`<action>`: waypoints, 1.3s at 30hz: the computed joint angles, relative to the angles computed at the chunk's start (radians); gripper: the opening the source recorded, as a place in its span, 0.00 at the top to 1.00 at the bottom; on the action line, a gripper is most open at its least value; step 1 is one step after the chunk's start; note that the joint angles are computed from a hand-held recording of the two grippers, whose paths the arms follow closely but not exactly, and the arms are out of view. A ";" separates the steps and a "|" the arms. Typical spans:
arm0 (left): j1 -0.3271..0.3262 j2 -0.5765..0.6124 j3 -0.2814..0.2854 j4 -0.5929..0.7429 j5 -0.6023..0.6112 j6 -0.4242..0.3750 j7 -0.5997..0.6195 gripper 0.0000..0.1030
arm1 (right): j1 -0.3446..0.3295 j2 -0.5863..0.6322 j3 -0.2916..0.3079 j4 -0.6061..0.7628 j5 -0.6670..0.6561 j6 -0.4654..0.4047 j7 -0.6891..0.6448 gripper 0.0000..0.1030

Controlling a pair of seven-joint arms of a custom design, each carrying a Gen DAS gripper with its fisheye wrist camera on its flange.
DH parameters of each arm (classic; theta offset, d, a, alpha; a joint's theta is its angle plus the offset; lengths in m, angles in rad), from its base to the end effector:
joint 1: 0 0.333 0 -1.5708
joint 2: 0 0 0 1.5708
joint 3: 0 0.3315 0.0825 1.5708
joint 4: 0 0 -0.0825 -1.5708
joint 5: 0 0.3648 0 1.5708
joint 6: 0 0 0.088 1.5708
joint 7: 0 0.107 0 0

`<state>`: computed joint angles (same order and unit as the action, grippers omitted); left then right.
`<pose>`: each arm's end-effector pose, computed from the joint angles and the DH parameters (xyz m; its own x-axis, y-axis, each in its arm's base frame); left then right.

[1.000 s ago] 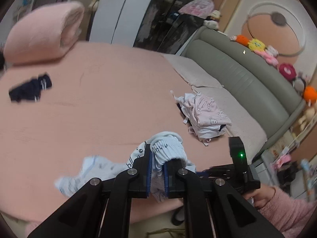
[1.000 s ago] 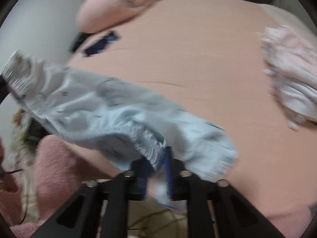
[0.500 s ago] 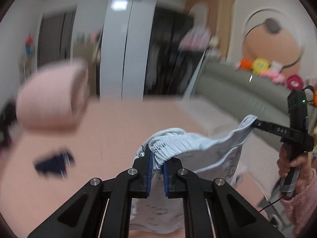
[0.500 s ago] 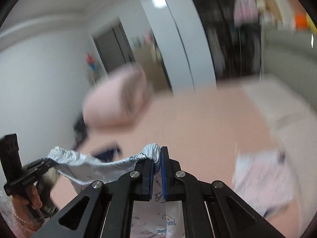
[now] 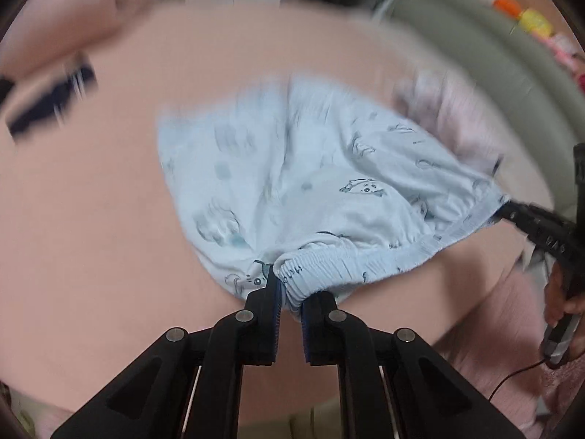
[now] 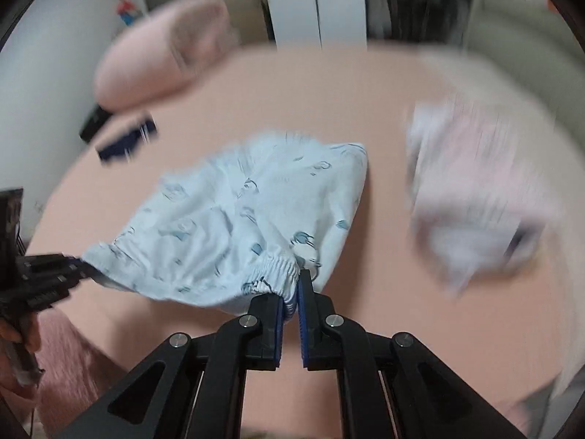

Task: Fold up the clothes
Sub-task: 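Lower the held pants flat onto the bed with both tools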

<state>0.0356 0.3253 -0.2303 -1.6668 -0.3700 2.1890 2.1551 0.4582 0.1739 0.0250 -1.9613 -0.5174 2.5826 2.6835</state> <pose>0.6464 -0.1230 0.4672 -0.5631 -0.7882 0.2485 -0.8115 0.4706 -0.3464 0.5411 0.2930 0.4595 -0.2126 -0.9694 -0.1224 -0.8169 0.2451 -0.5221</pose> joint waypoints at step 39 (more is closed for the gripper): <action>-0.007 0.056 -0.076 -0.083 0.129 0.256 0.197 0.82 | 0.047 0.212 -0.018 0.162 0.324 -0.148 -0.189 0.71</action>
<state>0.0287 0.3817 -0.3065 -1.7496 -0.2410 2.4449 2.3522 0.5051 0.3861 0.0066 -1.7995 -0.1931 2.4351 2.4944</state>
